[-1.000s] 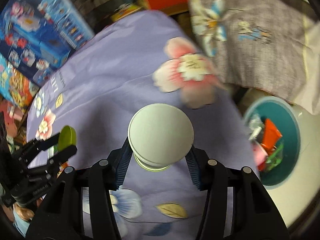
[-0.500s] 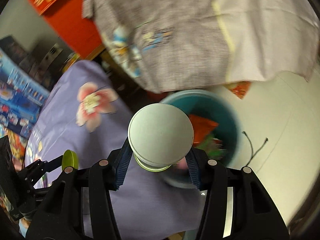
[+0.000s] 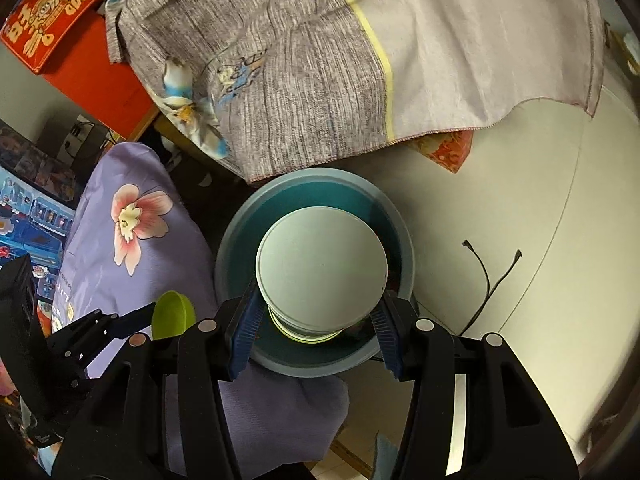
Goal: Collect trash
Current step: 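Carry the green lid and pill bottle over the teal bin, then open the left tool to drop the lid while right tool drops the bottle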
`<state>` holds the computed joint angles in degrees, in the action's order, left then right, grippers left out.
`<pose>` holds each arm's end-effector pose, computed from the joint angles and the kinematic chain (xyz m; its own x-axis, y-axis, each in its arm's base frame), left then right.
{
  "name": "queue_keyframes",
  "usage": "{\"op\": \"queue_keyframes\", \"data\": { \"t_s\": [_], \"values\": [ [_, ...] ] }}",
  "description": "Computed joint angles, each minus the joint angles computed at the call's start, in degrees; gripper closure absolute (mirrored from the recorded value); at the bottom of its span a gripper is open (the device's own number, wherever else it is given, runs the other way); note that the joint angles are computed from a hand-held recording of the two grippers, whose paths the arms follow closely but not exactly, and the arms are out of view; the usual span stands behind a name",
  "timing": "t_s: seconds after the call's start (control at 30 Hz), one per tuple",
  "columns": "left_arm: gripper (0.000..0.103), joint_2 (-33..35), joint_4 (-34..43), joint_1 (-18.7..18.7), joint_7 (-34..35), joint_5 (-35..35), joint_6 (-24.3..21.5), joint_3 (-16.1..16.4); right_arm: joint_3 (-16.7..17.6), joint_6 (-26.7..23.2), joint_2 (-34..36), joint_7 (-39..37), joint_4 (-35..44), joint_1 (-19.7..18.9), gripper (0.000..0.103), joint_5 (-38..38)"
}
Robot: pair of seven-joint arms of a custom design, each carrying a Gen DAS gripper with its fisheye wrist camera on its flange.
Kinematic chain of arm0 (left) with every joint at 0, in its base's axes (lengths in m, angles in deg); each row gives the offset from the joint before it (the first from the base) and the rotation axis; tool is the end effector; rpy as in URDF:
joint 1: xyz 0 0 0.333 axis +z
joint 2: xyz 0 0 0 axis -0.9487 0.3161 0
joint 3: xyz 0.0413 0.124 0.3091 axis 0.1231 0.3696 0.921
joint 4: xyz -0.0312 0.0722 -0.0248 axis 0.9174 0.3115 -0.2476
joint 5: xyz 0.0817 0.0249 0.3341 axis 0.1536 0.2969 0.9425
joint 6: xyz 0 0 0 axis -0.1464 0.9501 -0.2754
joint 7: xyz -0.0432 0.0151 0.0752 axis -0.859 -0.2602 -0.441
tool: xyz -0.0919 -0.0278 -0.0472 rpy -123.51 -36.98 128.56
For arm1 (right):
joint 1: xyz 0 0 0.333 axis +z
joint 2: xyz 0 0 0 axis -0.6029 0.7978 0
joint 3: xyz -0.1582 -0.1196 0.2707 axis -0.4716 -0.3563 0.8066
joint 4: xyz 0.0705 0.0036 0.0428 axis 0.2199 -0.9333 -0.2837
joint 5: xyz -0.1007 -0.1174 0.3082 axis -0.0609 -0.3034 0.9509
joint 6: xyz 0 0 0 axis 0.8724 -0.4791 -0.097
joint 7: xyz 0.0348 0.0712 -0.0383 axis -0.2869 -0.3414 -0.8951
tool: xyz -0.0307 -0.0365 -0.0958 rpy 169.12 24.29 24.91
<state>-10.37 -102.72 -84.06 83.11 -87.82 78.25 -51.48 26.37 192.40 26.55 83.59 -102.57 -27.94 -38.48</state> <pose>0.5608 -0.2478 0.5329 -0.6697 -0.7379 0.0839 -0.7071 0.5990 -0.3758 0.4866 0.0534 0.5455 -0.3826 -0.8425 -0.3792 -0.7738 0.5165 -0.3668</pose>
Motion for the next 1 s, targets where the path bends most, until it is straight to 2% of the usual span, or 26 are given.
{"op": "queue_keyframes", "data": {
  "t_s": [0.23,0.3,0.37,0.47,0.67,0.93,1.0],
  "values": [
    [0.045,2.33,2.18,-1.27,-2.50,1.70,0.27,0.05,-0.58,-1.12,1.61,-2.52,1.27,-0.33,0.053,1.71],
    [0.039,2.83,2.71,-1.54,-3.28,2.33,0.36,0.15,-0.50,-1.42,2.05,-2.92,1.65,-0.52,0.053,2.00],
    [0.026,2.86,2.60,-1.63,-3.80,2.74,0.93,0.25,-0.33,-1.66,2.46,-3.24,1.99,-0.62,0.053,2.21],
    [0.017,2.47,1.88,-1.57,-4.34,3.38,2.03,0.45,-0.11,-2.00,3.20,-3.74,2.64,-0.72,0.053,2.62],
    [0.010,1.47,1.06,-0.46,-4.42,2.48,2.79,0.62,0.66,-2.78,4.20,-4.03,3.83,-0.63,0.053,2.46],
    [0.008,0.36,0.06,1.37,-4.46,0.22,2.70,0.99,1.36,-4.70,6.01,-4.51,6.32,-0.35,0.052,2.06],
    [0.008,0.33,0.08,1.78,-4.48,-0.27,2.19,1.08,1.50,-4.95,6.45,-5.29,6.80,-0.18,0.043,3.37]
  ]
}}
